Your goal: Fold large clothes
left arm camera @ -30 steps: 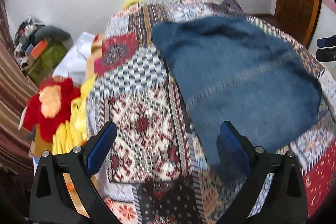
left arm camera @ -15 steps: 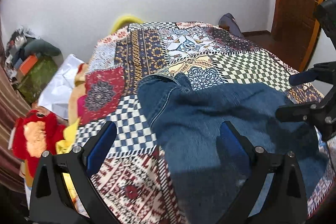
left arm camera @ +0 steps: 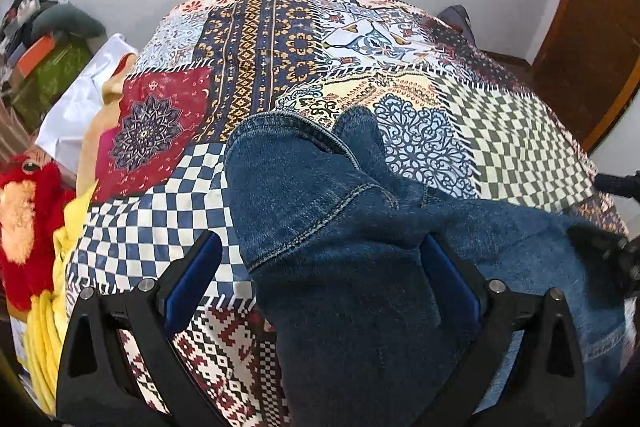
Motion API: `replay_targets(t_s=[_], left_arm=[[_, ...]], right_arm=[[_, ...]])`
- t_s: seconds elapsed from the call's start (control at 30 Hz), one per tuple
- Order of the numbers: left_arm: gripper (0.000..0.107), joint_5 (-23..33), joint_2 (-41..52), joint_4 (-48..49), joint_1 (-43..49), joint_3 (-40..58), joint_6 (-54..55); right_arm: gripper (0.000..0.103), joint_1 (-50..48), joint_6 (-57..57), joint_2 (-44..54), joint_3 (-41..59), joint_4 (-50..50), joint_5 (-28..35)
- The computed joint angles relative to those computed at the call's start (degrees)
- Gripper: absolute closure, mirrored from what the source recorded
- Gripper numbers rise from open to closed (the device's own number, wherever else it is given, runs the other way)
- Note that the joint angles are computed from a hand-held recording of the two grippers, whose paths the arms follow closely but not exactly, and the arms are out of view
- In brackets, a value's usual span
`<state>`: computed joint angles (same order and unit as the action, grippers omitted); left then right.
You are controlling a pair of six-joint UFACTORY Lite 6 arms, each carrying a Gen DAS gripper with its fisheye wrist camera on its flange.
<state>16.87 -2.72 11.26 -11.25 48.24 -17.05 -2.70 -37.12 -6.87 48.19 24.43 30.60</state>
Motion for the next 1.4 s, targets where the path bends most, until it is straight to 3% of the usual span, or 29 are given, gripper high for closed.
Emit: replay_targets(t_s=[0.13,0.23,0.3,0.43,0.53,0.8,0.93,1.03,1.17,1.4], left_arm=[[0.004,0.26,-1.36,1.78,0.01,-0.92,-1.14],[0.004,2.68,-5.33,3.21,0.93,-2.26,-2.66],[0.004,4.45,-10.02,1.42,2.42,-4.14,0.31],[0.004,8.73,-21.76,-12.57,7.93,-9.68,17.65],[0.004,14.18,-29.19,-23.42,12.99,-13.99,29.92],[0.004,28.52,-40.63,-40.49,21.5,-24.38,47.7],[0.004,27.79,-37.72,-45.91,21.02,-26.74,50.9],[0.004,26.51,-28.44,-53.38,22.33,-24.93,56.51],[0.004,29.04,-16.65,-63.25,25.09,-21.57,65.21],[0.004,28.25,-5.31,-70.95,23.42,-16.89,70.18]], right_arm=[[0.0,-9.62,-10.46,-3.99,-3.15,6.71,3.61],[0.0,-11.2,-5.25,-9.29,-5.33,-0.63,2.22],[0.0,-13.36,-7.94,-11.63,-5.01,0.89,6.68],[0.0,-16.99,-15.28,-18.99,-6.9,9.87,19.84],[0.0,-14.54,-15.01,-24.06,-11.41,12.64,24.94],[0.0,-9.06,-9.96,-23.78,-18.85,10.56,21.42],[0.0,-13.88,-16.48,-16.05,-19.11,15.51,23.43],[0.0,-15.7,-20.76,-9.07,-18.13,19.75,24.54],[0.0,-11.86,-22.75,-2.24,-16.25,22.44,21.13],[0.0,-6.27,-28.23,9.2,-10.66,29.71,17.63]])
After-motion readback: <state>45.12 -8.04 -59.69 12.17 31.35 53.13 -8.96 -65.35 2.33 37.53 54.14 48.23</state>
